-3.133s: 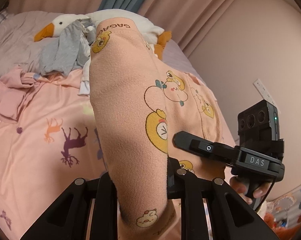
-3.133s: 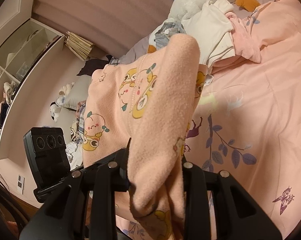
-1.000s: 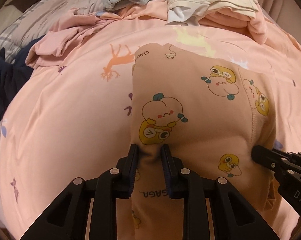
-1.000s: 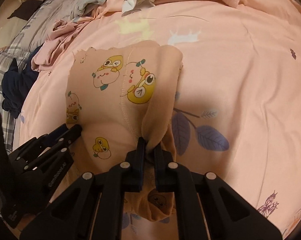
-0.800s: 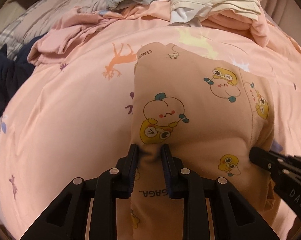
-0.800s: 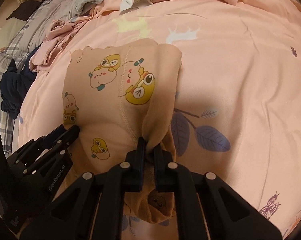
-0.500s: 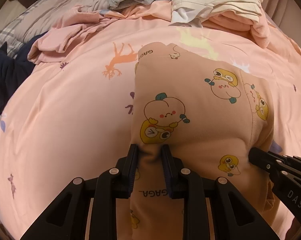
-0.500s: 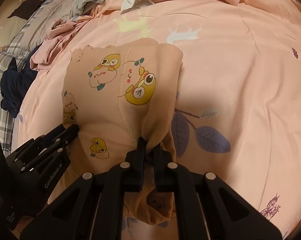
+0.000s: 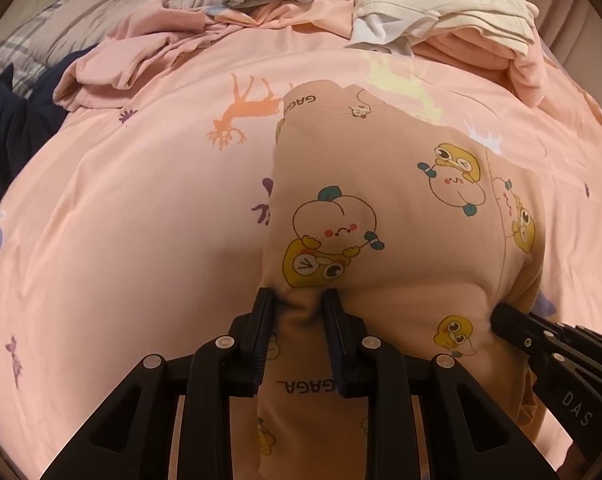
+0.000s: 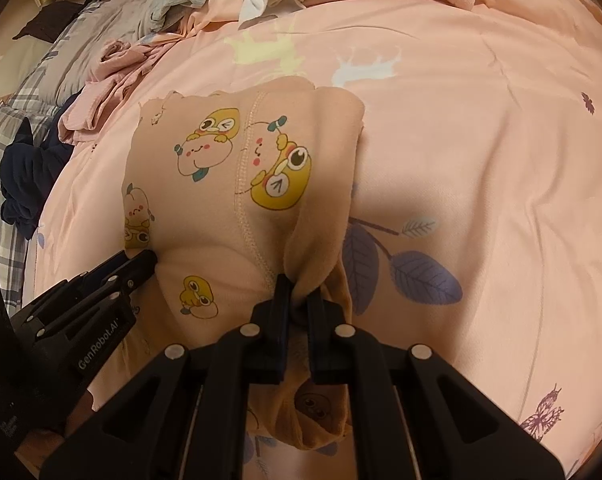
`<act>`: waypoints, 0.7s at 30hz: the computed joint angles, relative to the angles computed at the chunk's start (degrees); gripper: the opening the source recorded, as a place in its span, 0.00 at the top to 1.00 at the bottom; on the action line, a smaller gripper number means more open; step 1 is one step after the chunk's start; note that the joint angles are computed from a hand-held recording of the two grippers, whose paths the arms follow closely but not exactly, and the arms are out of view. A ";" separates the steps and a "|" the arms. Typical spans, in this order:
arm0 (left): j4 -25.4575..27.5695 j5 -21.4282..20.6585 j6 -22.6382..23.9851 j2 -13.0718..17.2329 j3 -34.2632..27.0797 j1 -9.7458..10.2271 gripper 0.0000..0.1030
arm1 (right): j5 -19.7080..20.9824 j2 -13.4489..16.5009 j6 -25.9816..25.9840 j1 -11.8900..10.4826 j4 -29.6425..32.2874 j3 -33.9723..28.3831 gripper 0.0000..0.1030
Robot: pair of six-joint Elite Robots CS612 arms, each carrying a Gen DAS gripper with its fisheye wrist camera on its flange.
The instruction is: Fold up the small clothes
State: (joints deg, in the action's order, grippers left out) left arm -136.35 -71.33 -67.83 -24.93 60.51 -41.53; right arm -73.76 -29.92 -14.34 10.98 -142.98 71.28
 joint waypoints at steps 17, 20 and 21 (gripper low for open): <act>-7.63 -4.41 0.03 -4.45 6.29 -1.03 0.74 | 1.96 -3.97 -6.09 0.01 0.74 2.81 0.87; -0.76 -4.38 0.71 -3.33 3.42 -1.52 0.74 | 6.46 -4.39 -5.94 -0.78 5.41 2.87 0.87; 1.94 -5.49 0.99 -2.76 2.15 -1.42 0.74 | 7.79 -4.26 -5.75 -0.97 7.06 2.82 0.88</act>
State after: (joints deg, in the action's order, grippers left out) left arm -134.42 -76.82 -66.85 -27.68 62.65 -42.95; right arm -65.97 -34.18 -20.08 10.00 -135.91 74.10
